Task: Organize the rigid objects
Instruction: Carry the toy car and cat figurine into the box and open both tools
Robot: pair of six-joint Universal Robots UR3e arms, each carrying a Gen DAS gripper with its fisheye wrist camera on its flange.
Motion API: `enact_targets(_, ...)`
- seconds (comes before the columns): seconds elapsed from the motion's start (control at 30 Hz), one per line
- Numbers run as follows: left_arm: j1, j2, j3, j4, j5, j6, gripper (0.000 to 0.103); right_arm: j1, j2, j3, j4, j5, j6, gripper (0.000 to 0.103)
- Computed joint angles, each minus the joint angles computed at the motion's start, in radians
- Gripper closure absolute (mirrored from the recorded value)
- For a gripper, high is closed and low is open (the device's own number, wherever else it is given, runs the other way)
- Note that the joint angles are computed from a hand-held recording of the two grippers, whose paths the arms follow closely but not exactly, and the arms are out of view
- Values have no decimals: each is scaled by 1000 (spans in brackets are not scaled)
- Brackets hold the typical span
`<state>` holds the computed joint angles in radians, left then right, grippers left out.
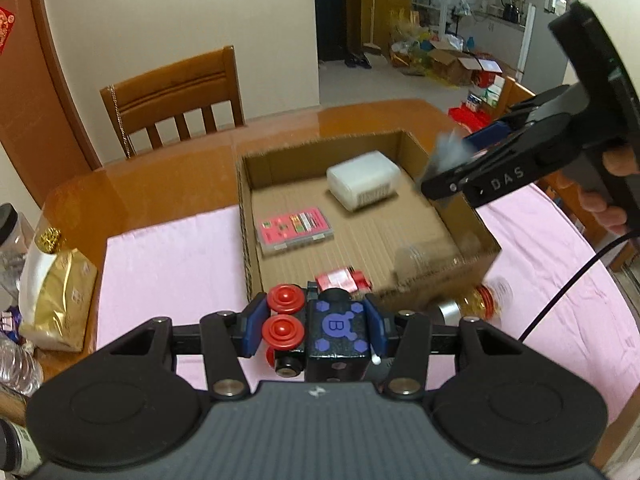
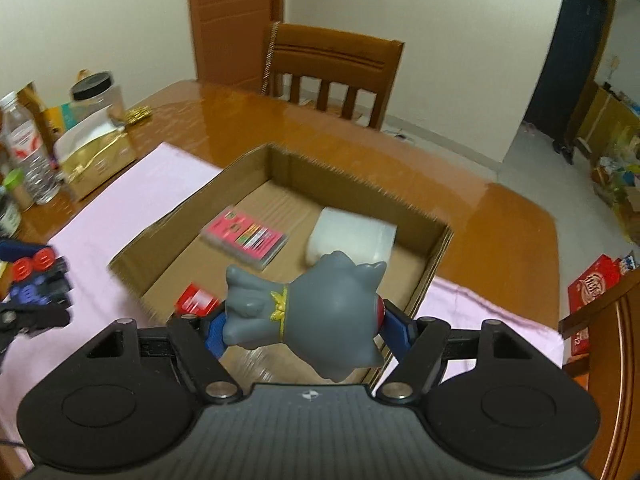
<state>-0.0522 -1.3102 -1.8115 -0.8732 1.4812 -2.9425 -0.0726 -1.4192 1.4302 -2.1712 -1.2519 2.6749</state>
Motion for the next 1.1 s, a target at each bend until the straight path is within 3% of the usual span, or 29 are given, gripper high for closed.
enact_targets(0.07, -2, -22, 15, 14, 10, -2, 54, 8, 10, 6, -42, -17, 11, 0)
enact_targets(0.1, 0, -32, 22, 17, 10, 0, 54, 6, 7, 14, -56, -16, 12, 0)
enact_targets(0.37, 16, -139, 109, 42, -3, 12, 54, -18, -74, 68, 3, -2, 39, 0)
enact_targets(0.63, 8, -300, 247, 57, -16, 5, 54, -3, -196, 153, 26, -87, 114, 0)
enact_targets(1.1, -48, -552, 451, 104, 47, -42, 52, -54, -357, 307, 40, -120, 195, 0)
